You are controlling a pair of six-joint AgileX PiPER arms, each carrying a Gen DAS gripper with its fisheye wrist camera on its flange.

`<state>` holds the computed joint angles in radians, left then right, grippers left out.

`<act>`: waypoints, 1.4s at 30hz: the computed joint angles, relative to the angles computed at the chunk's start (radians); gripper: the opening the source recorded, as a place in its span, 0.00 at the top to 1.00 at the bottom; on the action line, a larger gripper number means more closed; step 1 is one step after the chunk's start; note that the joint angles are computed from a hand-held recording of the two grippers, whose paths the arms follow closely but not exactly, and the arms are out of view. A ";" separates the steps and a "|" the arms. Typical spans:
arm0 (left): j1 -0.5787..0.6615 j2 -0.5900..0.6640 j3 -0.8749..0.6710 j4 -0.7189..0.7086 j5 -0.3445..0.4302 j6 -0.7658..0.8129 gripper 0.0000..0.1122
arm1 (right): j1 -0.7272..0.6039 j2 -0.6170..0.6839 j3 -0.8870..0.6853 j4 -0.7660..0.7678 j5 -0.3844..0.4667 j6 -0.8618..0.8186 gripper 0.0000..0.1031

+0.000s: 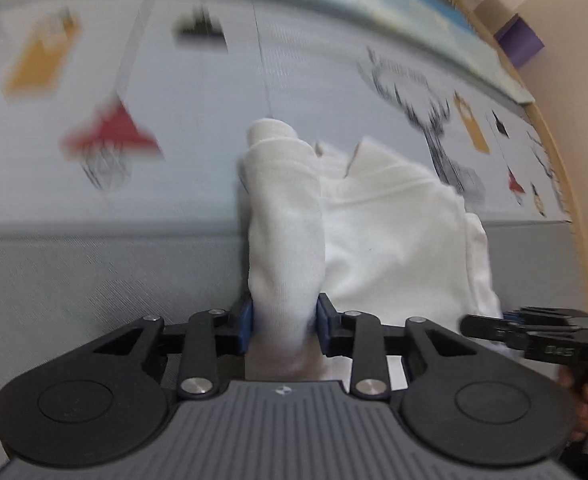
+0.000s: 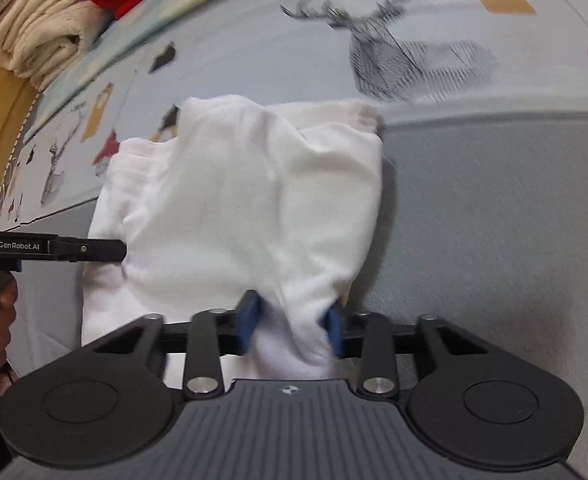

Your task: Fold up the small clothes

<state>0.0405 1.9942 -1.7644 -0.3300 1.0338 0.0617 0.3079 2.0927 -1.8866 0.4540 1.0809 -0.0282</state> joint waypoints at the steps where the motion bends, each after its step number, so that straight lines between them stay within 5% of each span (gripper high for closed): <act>1: 0.006 -0.017 0.008 0.021 -0.021 -0.004 0.69 | 0.009 -0.003 -0.001 0.023 -0.028 -0.011 0.79; 6: 0.059 -0.067 0.043 0.104 -0.079 -0.027 0.66 | 0.084 0.025 -0.071 0.036 -0.130 0.054 0.80; 11: 0.104 -0.140 0.113 0.145 -0.138 0.003 0.66 | 0.158 0.101 -0.234 -0.145 -0.061 0.227 0.67; 14: 0.162 -0.161 0.126 -0.030 -0.087 0.146 0.65 | 0.198 0.068 -0.228 -0.297 -0.093 0.279 0.62; 18: 0.144 -0.161 0.148 -0.067 0.018 0.306 0.66 | 0.175 0.009 -0.148 -0.190 -0.156 0.176 0.61; 21: 0.030 -0.188 0.234 0.167 -0.011 0.316 0.61 | 0.195 0.050 -0.214 -0.202 -0.037 0.117 0.59; 24: -0.013 -0.232 0.300 0.245 -0.070 0.299 0.57 | 0.267 0.116 -0.287 -0.414 0.112 0.156 0.52; 29: 0.004 -0.302 0.360 0.178 -0.086 0.295 0.57 | 0.267 -0.006 -0.101 -0.417 -0.032 0.193 0.51; 34: -0.092 -0.354 0.477 0.369 -0.119 0.208 0.56 | 0.324 -0.024 -0.025 -0.570 0.045 0.247 0.51; 37: -0.107 -0.447 0.546 0.428 -0.194 0.107 0.53 | 0.332 -0.115 0.078 -0.626 -0.039 0.332 0.51; 41: -0.133 -0.547 0.561 0.522 -0.181 -0.039 0.50 | 0.308 -0.264 0.180 -0.638 -0.184 0.481 0.47; 42: -0.148 -0.595 0.575 0.545 -0.203 -0.068 0.42 | 0.314 -0.292 0.183 -0.683 -0.186 0.540 0.45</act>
